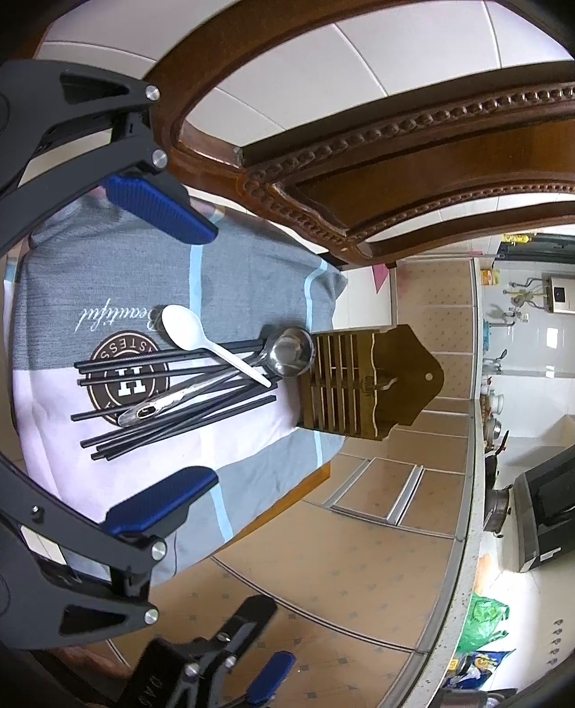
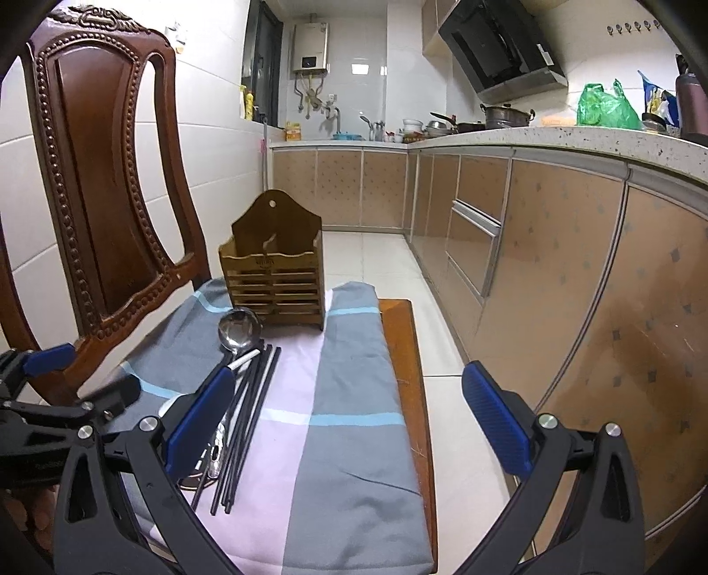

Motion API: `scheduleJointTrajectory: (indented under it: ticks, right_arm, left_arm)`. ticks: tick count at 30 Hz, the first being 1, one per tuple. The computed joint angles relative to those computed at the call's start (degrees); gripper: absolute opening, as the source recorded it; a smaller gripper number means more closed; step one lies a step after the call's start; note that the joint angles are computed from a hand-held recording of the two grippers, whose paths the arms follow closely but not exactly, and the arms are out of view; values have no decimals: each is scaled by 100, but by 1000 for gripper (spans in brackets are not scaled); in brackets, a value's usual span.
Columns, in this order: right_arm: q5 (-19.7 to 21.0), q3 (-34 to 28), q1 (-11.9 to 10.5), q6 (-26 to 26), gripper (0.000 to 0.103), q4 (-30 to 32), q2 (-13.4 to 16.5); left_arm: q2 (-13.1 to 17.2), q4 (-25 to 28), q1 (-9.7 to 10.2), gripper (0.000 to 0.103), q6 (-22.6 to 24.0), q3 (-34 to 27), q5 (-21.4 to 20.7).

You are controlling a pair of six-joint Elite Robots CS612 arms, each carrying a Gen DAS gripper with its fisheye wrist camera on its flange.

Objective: Organize utensils

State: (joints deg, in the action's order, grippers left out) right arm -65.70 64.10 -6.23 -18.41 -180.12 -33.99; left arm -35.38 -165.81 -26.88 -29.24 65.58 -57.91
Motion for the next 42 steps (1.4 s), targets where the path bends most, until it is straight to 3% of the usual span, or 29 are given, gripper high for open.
scheduleJointTrajectory:
  ticks: [6,11,16,22,28,33,35,38,42]
  right_arm:
    - [10,-154,-33,169,100,-27,66]
    - [1,-472,-52,100,100,594,179]
    - [-194,-847,-47,190,100,1153,352]
    - [-122,-1210,-63,349,100,1721,518]
    - [-139,-1490,-21,297,100,2062,661]
    - [-128,-1650,0,346,100,2318,731]
    - [-127,-1692,9,356,100,2405,749]
    - [-154,-1744,24,377,100,2507,772]
    - [-216,-1817,46,351,100,2577,809]
  left_arm:
    - [136,37,64,99,82,-231,-134]
    - [391,304,122,98,480,-745,-253]
    - [810,1167,262,71,884,-1591,-722]
    - [1418,2063,416,50,1351,-2690,-995]
    - [1869,2671,537,36,1520,-3518,-1333]
    - [2276,3104,595,34,1605,-4259,-1462]
    - [2376,3197,618,30,1586,-4461,-1559]
    - [2438,3302,652,12,1546,-4612,-1789]
    - [2473,3344,674,10,1454,-4684,-1874]
